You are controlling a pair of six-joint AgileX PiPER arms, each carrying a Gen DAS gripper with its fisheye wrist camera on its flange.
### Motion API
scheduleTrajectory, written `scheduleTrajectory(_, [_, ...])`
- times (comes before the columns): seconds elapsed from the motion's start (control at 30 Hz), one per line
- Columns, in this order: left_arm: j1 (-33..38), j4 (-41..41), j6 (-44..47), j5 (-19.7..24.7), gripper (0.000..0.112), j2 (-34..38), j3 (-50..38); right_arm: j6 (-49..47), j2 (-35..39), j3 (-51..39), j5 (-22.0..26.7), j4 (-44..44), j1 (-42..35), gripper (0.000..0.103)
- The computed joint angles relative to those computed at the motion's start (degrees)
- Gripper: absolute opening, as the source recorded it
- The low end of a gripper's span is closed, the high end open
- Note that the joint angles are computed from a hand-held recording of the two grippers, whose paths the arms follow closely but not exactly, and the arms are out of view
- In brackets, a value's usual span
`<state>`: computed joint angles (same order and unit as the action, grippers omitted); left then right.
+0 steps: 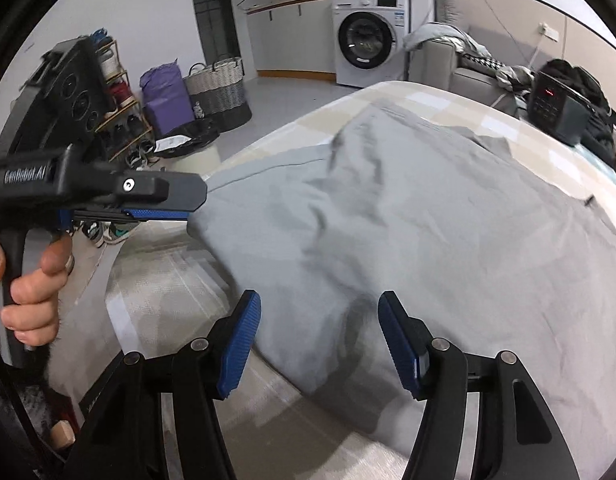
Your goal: Fold small clothes
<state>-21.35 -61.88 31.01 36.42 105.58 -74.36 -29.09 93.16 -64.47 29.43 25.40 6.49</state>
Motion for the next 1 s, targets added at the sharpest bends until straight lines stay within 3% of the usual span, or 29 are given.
scheduleTrajectory(0.1, [-3.08, 9.21, -6.06, -2.87, 0.055, 1.73, -3.1, -0.3, -0.65, 0.52, 0.29, 0.6, -0.97, 0.063])
scheduleTrajectory(0.13, [-3.52, 12.09, -8.86, -1.98, 0.047, 3.18, -4.76, 0.1, -0.7, 0.59, 0.0, 0.1, -1.27, 0.063])
scheduleTrajectory(0.17, [-3.64, 13.4, -10.33, -0.43, 0.027, 4.4, -6.12, 1.28, -0.84, 0.82, -0.42, -0.83, -0.9, 0.063])
scheduleTrajectory(0.2, [-3.8, 14.21, -10.67, 0.67, 0.019, 5.18, -6.55, 2.22, -0.97, 0.9, -0.37, -1.79, -1.11, 0.063])
scheduleTrajectory(0.27, [-4.11, 16.78, -10.8, 1.23, 0.014, 4.35, -5.56, 3.83, -1.08, 1.46, -0.69, -3.5, -2.15, 0.066])
scheduleTrajectory(0.37, [-3.12, 19.59, -12.36, 1.98, 0.014, 2.98, -2.91, 6.21, -0.36, 1.86, -0.4, -5.12, -3.93, 0.066])
scheduleTrajectory(0.47, [-0.76, 17.35, -10.87, 4.1, 0.013, 2.71, -1.74, 6.46, 0.26, 1.59, -0.17, -5.36, -4.88, 0.066])
scheduleTrajectory(0.53, [-0.82, 22.07, -14.71, 3.76, 0.013, 2.21, -1.84, 6.04, -0.32, 1.94, -0.35, -5.34, -4.49, 0.066])
scheduleTrajectory(0.6, [-0.11, 21.7, -14.05, 3.06, 0.013, 1.21, -0.22, 4.62, -0.75, 2.14, -0.61, -4.51, -3.7, 0.066])
scheduleTrajectory(0.83, [2.99, 12.93, -7.2, -0.19, 0.013, -3.46, 5.99, 8.09, 1.2, -0.76, -2.01, -11.16, 7.03, 0.069])
scheduleTrajectory(0.93, [4.54, 12.79, -8.76, -1.01, 0.014, -5.08, 7.22, 13.05, 5.21, -3.86, -2.21, -18.78, 13.31, 0.069])
scheduleTrajectory(1.0, [5.42, 13.21, -10.33, -1.37, 0.021, -5.71, 7.62, 17.52, 7.05, -4.28, -5.5, -22.7, 15.6, 0.069])
